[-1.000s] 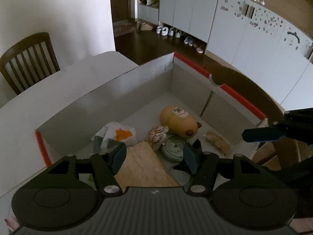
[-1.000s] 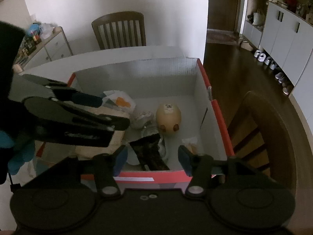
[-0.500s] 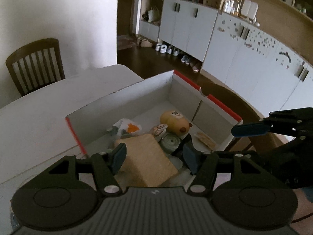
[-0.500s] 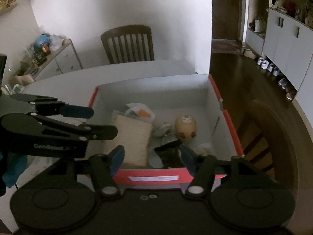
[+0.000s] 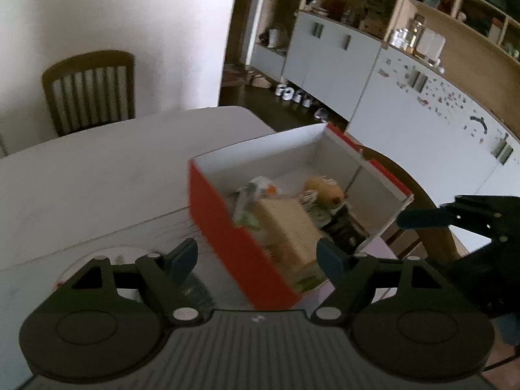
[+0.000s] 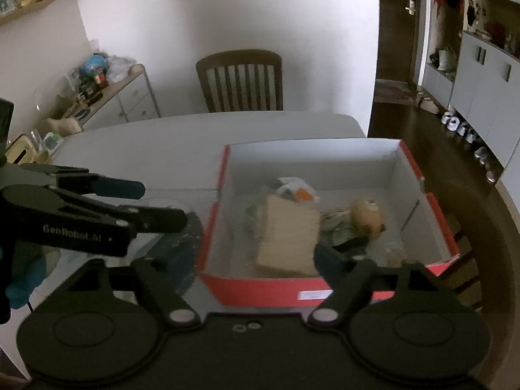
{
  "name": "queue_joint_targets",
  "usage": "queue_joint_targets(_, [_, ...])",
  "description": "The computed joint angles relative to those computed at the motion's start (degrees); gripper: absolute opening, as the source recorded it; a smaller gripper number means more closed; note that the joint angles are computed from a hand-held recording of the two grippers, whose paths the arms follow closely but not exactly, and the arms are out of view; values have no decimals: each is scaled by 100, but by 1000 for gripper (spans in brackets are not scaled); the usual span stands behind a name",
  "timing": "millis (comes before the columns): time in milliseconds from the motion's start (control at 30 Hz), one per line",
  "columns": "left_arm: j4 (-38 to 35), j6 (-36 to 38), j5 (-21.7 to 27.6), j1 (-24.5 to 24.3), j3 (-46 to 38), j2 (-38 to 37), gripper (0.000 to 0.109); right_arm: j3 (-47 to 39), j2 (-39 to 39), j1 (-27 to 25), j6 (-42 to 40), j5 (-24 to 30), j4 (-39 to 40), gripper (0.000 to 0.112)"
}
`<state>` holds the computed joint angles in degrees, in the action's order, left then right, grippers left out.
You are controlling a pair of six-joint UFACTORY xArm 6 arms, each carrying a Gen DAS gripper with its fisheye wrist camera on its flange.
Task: Organize objects
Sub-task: 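Move both tools back from the red box to the table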
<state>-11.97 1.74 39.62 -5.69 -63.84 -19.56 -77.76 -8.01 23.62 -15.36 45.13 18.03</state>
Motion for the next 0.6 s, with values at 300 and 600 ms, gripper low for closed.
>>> queue_joint_targets(300, [-487, 613, 321, 810, 595, -602, 85, 326, -121, 819, 918, -372, -753, 101])
queue_joint_targets(600, [-814, 1268, 311, 1676, 963, -817, 102, 254, 211, 1553, 1612, -593, -1256, 101])
